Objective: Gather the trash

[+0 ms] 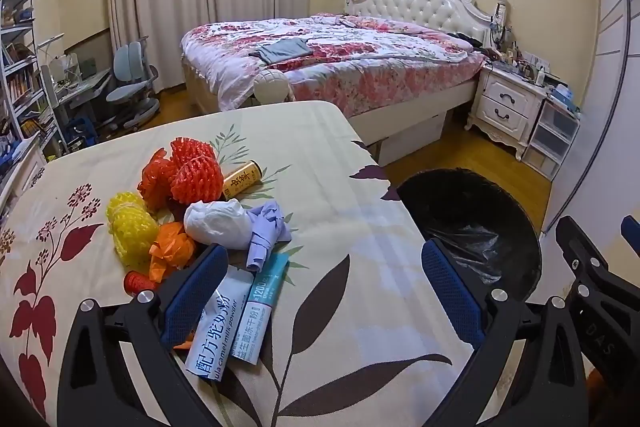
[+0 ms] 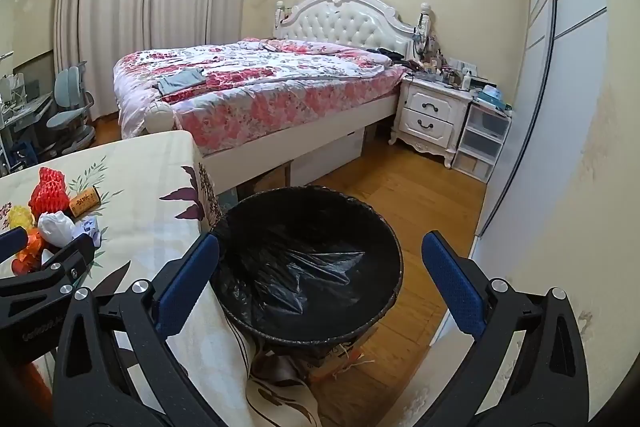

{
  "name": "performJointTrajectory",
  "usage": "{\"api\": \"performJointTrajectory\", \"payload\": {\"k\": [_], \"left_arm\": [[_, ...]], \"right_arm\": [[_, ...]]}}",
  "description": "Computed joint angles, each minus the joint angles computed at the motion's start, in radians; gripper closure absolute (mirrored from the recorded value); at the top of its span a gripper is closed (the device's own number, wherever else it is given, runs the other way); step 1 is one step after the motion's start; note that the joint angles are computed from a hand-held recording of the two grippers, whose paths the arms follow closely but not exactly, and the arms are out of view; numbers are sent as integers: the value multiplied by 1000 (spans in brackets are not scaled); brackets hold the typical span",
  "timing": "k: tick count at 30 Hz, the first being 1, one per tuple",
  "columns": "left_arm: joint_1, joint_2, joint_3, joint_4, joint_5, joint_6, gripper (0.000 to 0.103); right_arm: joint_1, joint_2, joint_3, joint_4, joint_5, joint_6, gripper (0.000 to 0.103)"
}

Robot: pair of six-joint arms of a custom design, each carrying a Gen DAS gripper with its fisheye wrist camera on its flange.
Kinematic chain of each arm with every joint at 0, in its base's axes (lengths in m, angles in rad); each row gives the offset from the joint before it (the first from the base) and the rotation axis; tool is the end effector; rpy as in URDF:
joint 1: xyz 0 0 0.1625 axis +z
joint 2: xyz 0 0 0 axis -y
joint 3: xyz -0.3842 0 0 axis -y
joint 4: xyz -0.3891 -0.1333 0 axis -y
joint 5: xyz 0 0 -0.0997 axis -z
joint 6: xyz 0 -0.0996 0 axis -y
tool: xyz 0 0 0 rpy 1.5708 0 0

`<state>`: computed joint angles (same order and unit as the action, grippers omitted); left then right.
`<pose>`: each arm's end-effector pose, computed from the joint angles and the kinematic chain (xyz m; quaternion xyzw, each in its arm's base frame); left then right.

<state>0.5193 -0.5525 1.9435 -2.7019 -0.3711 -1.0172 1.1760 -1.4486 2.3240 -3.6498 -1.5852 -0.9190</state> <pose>-0.3077 -0.4364 -0.0792 0.0872 0.8171 -0.4265 0.3780 -0.0417 -0.4429 0.3024 0.2096 -0.7972 0.4447 0.3504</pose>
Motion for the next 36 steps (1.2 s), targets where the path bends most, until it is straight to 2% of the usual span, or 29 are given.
{"api": "performJointTrajectory", "payload": {"k": [5, 6, 10, 16, 36], "left_arm": [[-4, -1, 2, 9, 18, -9, 6], [-9, 6, -16, 52, 12, -22, 6], [-15, 3, -1, 21, 8, -8, 6], [-19, -5, -3, 44, 9, -19, 6], [-13, -15, 7, 48, 1, -33, 6]], "right_arm": [[-3, -4, -2, 3, 9, 5, 4], [-4, -6, -3, 6, 11, 6, 4], [-7, -14, 0, 14, 14, 10, 4], [-13, -31, 3, 30, 15, 6, 4], [-11, -9, -1, 16, 3, 13, 4]]}}
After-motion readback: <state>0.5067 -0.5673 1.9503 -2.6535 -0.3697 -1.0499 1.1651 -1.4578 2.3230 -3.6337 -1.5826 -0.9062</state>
